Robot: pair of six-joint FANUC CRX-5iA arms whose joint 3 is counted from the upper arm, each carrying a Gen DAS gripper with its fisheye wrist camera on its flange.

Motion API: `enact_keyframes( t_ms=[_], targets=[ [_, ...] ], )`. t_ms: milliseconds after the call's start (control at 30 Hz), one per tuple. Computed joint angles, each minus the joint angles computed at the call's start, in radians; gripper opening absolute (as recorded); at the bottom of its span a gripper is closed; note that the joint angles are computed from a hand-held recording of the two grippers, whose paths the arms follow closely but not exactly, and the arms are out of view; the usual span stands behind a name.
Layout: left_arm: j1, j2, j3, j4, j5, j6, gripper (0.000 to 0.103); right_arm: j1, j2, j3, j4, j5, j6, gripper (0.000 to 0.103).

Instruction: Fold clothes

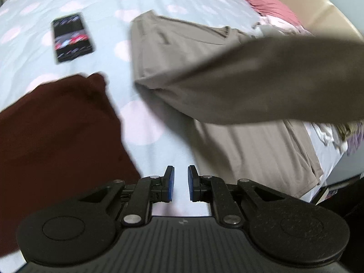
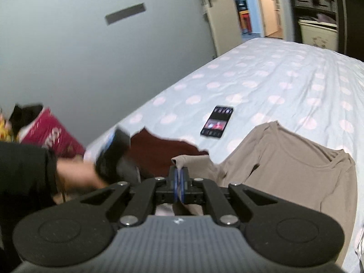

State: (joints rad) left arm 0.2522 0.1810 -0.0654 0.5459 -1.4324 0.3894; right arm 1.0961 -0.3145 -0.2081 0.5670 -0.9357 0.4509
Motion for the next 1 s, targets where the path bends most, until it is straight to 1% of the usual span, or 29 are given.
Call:
enact_keyframes(
  t_ms=[100, 167, 267, 333, 400, 467, 500, 633, 767, 867, 1000],
  targets=[
    [-0.016, -0.077, -0.106, 0.046, 0.094, -0.075, 0.01, -0.025, 0.02, 0.068, 0.006, -0.021, 0.017, 0.003],
    [-0.026, -0.125, -0.172, 0.086, 0.169, -0.119, 0.016, -0.035, 0.039, 0.119, 0.017, -0.04, 0.034, 0.003],
    [-0.047, -0.185, -0.251, 0.163, 0.286, -0.192, 0.026, -0.053, 0.07, 0.199, 0.014, -0.067, 0.07, 0.003],
    [-0.065, -0.212, -0.283, 0.213, 0.352, -0.215, 0.041, -0.066, 0.098, 0.253, 0.012, -0.08, 0.095, 0.003],
    [-0.084, -0.236, -0.315, 0.271, 0.412, -0.239, 0.048, -0.08, 0.128, 0.308, 0.009, -0.09, 0.12, 0.003],
    [-0.105, -0.25, -0.341, 0.339, 0.456, -0.26, 0.05, -0.094, 0.162, 0.36, 0.009, -0.096, 0.143, 0.003],
    [-0.118, -0.254, -0.344, 0.355, 0.476, -0.262, 0.051, -0.101, 0.18, 0.387, 0.007, -0.1, 0.154, 0.003],
    [-0.172, -0.268, -0.356, 0.398, 0.565, -0.247, 0.052, -0.123, 0.24, 0.482, -0.009, -0.116, 0.19, 0.003],
    [-0.226, -0.275, -0.365, 0.443, 0.658, -0.237, 0.052, -0.137, 0.283, 0.55, -0.028, -0.117, 0.22, 0.003],
    [-0.251, -0.264, -0.357, 0.486, 0.689, -0.246, 0.052, -0.142, 0.308, 0.594, -0.03, -0.113, 0.242, 0.003],
    [-0.27, -0.258, -0.36, 0.544, 0.711, -0.283, 0.052, -0.146, 0.322, 0.633, -0.034, -0.11, 0.256, 0.003]
  ],
)
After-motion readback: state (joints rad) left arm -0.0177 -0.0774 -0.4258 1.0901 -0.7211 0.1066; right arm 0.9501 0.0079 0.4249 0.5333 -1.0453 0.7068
